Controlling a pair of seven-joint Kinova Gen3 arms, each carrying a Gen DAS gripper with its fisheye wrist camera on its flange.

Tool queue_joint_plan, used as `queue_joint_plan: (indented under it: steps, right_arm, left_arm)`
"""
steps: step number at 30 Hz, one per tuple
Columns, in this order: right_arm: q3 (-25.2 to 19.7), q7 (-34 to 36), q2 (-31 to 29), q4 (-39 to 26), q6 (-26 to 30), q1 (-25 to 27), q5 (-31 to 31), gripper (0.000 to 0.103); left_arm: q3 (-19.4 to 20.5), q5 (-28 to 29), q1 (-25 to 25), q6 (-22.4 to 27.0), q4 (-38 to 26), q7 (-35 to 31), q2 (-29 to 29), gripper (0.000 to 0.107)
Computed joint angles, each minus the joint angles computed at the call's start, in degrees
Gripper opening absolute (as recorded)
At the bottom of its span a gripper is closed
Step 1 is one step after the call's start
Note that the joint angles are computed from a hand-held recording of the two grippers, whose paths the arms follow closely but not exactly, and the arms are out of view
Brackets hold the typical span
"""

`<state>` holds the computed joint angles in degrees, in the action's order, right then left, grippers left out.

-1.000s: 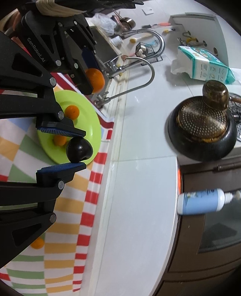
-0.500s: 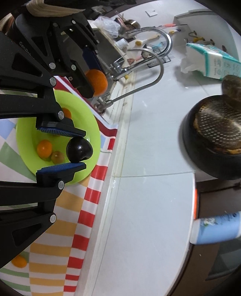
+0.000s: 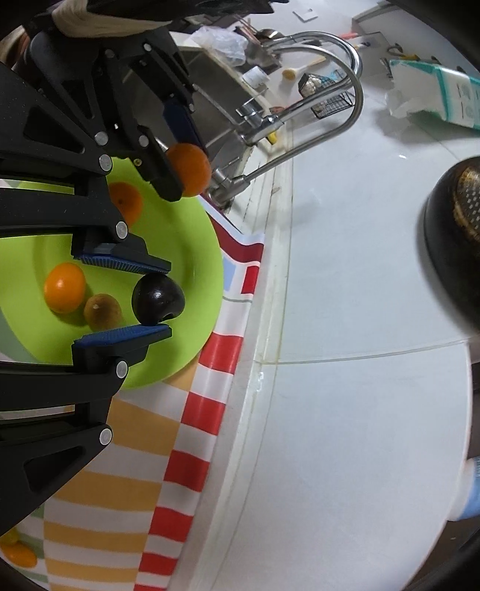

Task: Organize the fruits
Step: 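Carry the orange and plum onto the green plate and open both tools, then move both tools back to the remaining fruits on the cloth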

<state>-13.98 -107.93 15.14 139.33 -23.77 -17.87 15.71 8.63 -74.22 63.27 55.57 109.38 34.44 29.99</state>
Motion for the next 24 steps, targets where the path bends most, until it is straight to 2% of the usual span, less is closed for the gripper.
queue_joint_plan:
  steps: [3,9,10,11,12,13,16,19,24]
  right_arm:
    - [0.92,0.36,1.17,-0.74,0.05,-0.82,0.02,0.029]
    - [-1.31,-1.11,2.67,-1.88,0.43,2.16,2.1,0.029]
    - [-1.7,-1.68,2.69,-2.02,0.62,2.69,2.85,0.029]
    - [-1.58,-1.74,2.51,-1.98,0.68,2.64,2.79,0.032]
    - [-1.3,-1.55,2.36,-1.79,0.37,2.4,2.48,0.035]
    - [-0.6,-0.84,1.95,-1.18,-0.51,1.78,1.49,0.039]
    - [1.4,1.7,0.1,0.55,-1.91,-0.38,-2.15,0.039]
    - [2.0,2.48,-2.21,2.39,-2.81,-0.51,-3.14,0.039]
    - [3.79,7.2,-7.56,6.49,-4.33,-2.89,-8.38,0.039]
  left_arm:
    - [-0.16,-0.35,-0.84,-1.49,0.03,-0.04,0.48,0.04]
    - [-0.55,-0.43,-1.28,-3.53,0.17,0.2,0.43,0.04]
    - [-0.54,-0.31,-1.14,-3.48,0.12,0.13,0.38,0.044]
    - [-0.6,-0.12,-0.83,-2.97,-0.04,0.13,0.41,0.048]
    - [-0.79,-0.13,-0.62,-2.47,-0.08,0.27,0.48,0.057]
    - [-0.83,0.18,0.04,-1.09,-0.33,0.31,0.51,0.059]
    - [-0.34,1.45,1.17,1.63,-0.83,0.21,0.04,0.06]
    - [0.26,1.67,2.42,3.53,-0.6,1.06,-0.98,0.06]
    - [1.66,3.09,5.09,9.68,-2.78,-0.33,-1.39,0.062]
